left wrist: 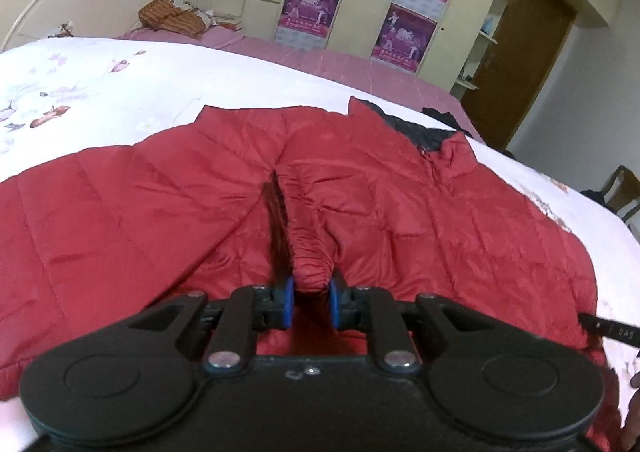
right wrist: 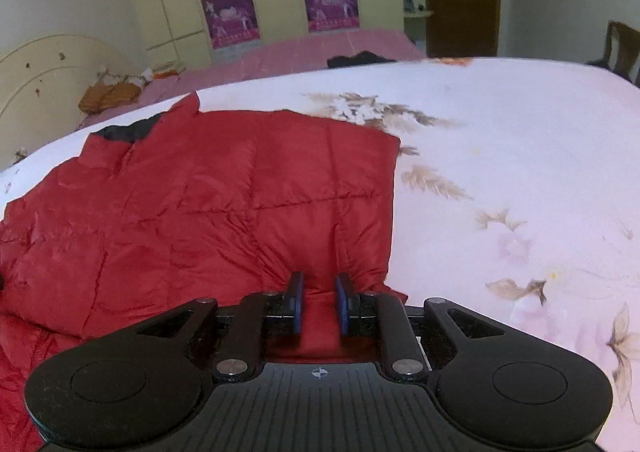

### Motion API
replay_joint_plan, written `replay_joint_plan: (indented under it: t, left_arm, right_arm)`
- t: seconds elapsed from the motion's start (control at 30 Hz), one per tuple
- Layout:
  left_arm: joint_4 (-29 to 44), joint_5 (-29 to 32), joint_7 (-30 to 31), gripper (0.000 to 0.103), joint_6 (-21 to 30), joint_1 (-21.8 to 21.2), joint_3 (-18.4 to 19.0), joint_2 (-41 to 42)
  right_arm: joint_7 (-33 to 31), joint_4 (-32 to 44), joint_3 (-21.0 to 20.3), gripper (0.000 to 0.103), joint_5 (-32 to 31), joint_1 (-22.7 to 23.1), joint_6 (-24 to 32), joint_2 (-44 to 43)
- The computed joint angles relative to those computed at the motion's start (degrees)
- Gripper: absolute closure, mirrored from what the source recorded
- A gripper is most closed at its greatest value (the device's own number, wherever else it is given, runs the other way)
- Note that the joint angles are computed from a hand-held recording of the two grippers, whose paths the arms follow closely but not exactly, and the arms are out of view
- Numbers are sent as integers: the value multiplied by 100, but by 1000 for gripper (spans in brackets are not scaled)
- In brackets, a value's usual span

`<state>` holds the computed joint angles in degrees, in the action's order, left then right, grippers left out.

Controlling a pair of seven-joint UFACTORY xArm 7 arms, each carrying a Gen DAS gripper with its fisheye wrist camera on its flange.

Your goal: Fold large clothes

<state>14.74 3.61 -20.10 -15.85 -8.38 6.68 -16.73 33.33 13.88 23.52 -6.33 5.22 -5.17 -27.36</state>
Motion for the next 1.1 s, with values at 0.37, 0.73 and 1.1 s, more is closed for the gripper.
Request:
replay_joint_plan:
  t: [0.37, 0.73, 1.1]
  left_arm:
    - [-230, 191, -10, 54, 596, 196, 84, -713]
    - [914, -78, 715, 48, 42, 272, -695, 837]
    - [231, -169, 536, 48, -179, 276, -794, 177]
  right_arm:
    - [-507, -273, -1144, 86, 147, 915, -3, -549]
    - [-1164, 1240, 352, 87, 334, -1185, -270, 1564]
    - [-1264, 272, -1281, 86, 490, 734, -37, 50]
